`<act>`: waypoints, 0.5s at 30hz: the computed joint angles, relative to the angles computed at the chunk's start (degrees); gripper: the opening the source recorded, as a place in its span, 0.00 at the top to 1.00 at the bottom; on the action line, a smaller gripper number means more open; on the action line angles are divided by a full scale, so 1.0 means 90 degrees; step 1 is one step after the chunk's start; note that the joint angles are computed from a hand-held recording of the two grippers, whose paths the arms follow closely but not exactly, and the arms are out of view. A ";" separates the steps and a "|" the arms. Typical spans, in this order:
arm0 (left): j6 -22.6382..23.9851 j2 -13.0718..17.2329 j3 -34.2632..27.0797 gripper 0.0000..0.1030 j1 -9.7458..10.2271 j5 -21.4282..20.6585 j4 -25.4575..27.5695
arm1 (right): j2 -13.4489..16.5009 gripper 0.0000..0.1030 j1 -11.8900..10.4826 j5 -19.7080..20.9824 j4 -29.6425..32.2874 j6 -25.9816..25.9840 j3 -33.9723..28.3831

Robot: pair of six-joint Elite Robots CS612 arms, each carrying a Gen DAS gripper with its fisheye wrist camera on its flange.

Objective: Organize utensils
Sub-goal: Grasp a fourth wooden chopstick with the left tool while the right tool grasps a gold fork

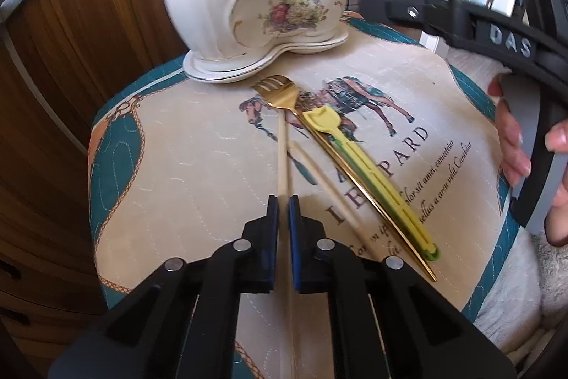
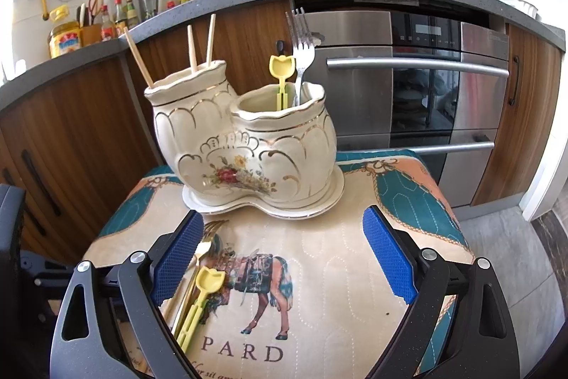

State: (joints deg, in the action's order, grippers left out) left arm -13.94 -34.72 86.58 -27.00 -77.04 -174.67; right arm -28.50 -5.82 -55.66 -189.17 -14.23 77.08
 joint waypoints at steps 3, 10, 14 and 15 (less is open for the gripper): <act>-0.0216 -0.0011 0.0067 0.94 0.0050 0.0023 -0.0130 | -0.0016 0.12 0.0033 -0.0006 0.0149 -0.0196 0.0016; -0.0656 -0.0081 0.0341 0.94 0.0178 0.0025 -0.0679 | -0.0111 0.13 0.0171 0.0118 0.1105 -0.0974 0.0033; -0.0780 -0.0061 0.0428 0.94 0.0231 -0.0134 -0.1043 | -0.0136 0.23 0.0297 0.0013 0.1878 -0.1412 -0.0085; -0.0793 -0.0044 0.0445 0.94 0.0253 -0.0257 -0.1163 | -0.0133 0.25 0.0335 -0.0063 0.2085 -0.1514 -0.0140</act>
State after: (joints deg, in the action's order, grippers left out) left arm -21.08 -35.11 90.59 -24.72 -79.36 -185.13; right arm -29.70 -2.80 -56.22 -170.41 -27.86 75.82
